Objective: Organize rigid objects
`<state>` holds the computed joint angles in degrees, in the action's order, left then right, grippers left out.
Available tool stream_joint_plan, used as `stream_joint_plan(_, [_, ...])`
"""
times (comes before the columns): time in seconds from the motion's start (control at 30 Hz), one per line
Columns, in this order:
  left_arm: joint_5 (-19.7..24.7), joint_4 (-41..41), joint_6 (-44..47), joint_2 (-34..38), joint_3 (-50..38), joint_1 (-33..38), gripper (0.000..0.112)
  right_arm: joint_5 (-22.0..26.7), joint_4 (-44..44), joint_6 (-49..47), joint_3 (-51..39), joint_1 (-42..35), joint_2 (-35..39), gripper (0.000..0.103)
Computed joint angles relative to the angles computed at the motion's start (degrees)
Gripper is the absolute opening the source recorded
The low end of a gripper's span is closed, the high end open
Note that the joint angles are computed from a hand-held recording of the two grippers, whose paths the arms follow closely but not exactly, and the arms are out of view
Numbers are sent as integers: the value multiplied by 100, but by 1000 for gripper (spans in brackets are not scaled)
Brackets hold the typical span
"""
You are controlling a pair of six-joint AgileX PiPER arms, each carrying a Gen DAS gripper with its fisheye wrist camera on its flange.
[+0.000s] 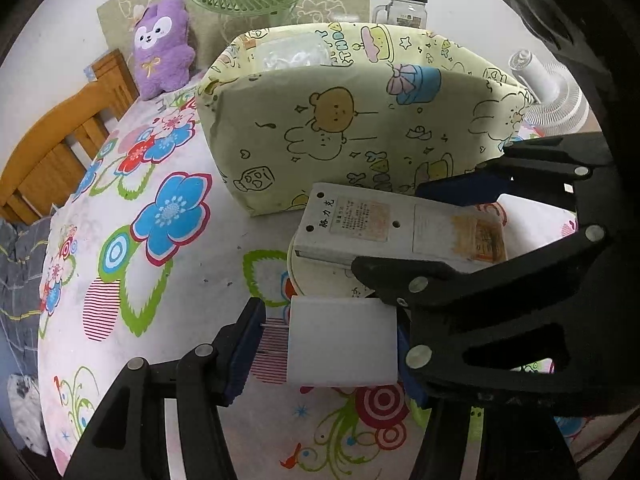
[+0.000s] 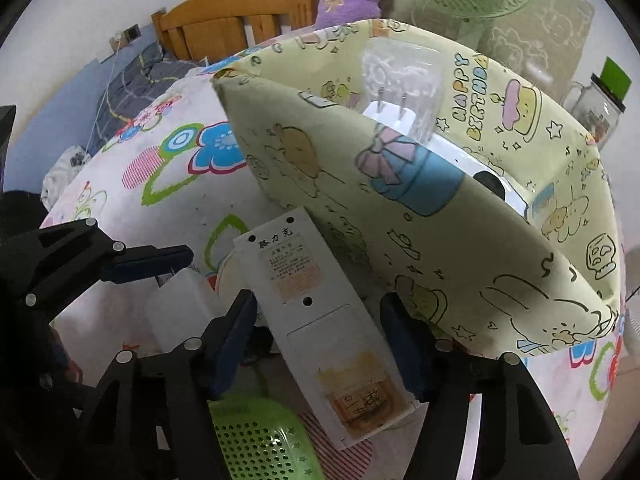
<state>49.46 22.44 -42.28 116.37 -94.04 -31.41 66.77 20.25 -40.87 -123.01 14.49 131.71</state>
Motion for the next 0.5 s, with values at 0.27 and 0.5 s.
stream_joint_plan(0.27, [38, 82, 32, 10, 23, -137, 63, 190, -156, 175, 261, -72, -204, 52])
stream_joint_plan(0.5, [69, 41, -128, -2, 94, -143, 63, -141, -353, 136, 904, -27, -573, 49])
